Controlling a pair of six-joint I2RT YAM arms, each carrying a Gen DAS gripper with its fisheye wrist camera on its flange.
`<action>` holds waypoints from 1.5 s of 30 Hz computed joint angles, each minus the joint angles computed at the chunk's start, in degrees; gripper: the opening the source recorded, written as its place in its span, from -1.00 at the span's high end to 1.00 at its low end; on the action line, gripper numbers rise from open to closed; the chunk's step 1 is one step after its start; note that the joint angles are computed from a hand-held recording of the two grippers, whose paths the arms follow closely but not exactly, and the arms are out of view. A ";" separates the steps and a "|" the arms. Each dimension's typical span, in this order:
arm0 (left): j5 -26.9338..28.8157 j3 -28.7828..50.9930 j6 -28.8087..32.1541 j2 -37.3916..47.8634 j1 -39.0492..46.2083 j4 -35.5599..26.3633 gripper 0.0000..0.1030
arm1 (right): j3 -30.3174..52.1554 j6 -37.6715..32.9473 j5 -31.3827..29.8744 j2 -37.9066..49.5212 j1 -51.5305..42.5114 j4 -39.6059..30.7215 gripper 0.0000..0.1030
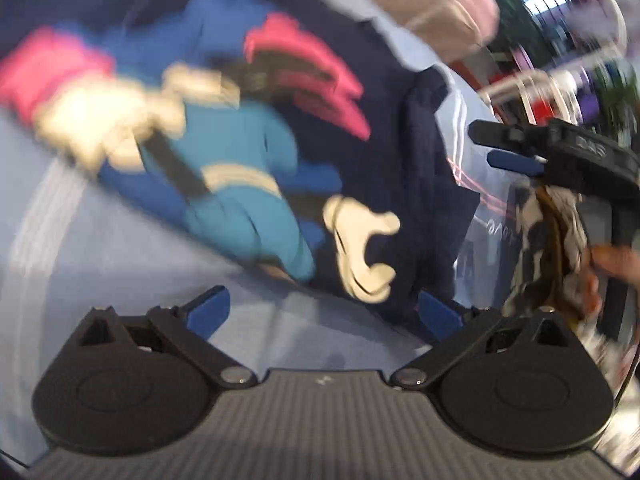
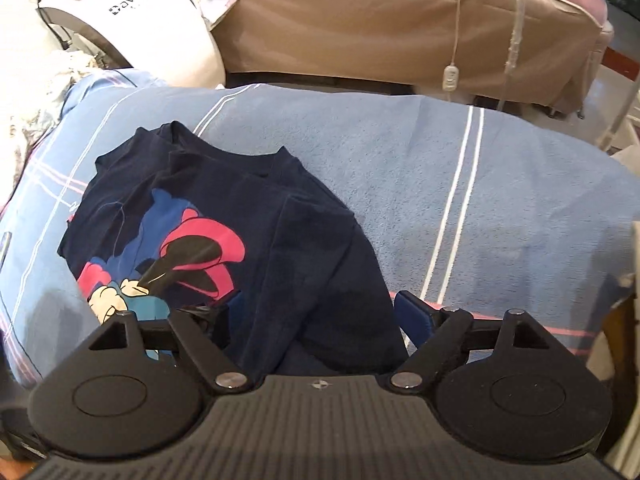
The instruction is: Fold small clothes
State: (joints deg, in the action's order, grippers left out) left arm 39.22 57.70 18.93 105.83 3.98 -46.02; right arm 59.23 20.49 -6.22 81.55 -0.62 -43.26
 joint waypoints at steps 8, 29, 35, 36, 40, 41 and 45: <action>13.83 -11.15 -24.66 -0.60 -0.13 16.42 -0.93 | -1.02 -5.40 -3.82 -0.17 -3.90 0.15 -1.00; 15.03 -19.26 -27.86 -2.47 -5.60 25.57 0.61 | -5.30 -2.39 -12.99 5.79 -11.57 5.07 -1.00; 15.66 -17.34 -25.83 -2.36 -5.36 24.21 0.75 | -6.28 -2.40 -16.38 4.81 -14.65 4.51 0.87; 16.06 -16.72 -26.22 -2.37 -5.45 24.06 0.76 | -6.58 -1.79 -17.99 4.18 -15.08 4.81 0.89; 18.47 -13.75 -26.05 -2.22 -3.94 21.34 0.78 | -5.57 2.70 -22.93 2.40 -15.59 4.75 0.90; 19.34 -12.34 -23.76 -1.58 -2.16 18.56 0.79 | -4.45 3.46 -23.32 2.26 -15.21 4.45 0.90; 23.58 -5.83 -22.47 1.28 4.38 9.74 0.79 | 2.83 9.53 -27.09 5.07 -12.80 4.83 0.90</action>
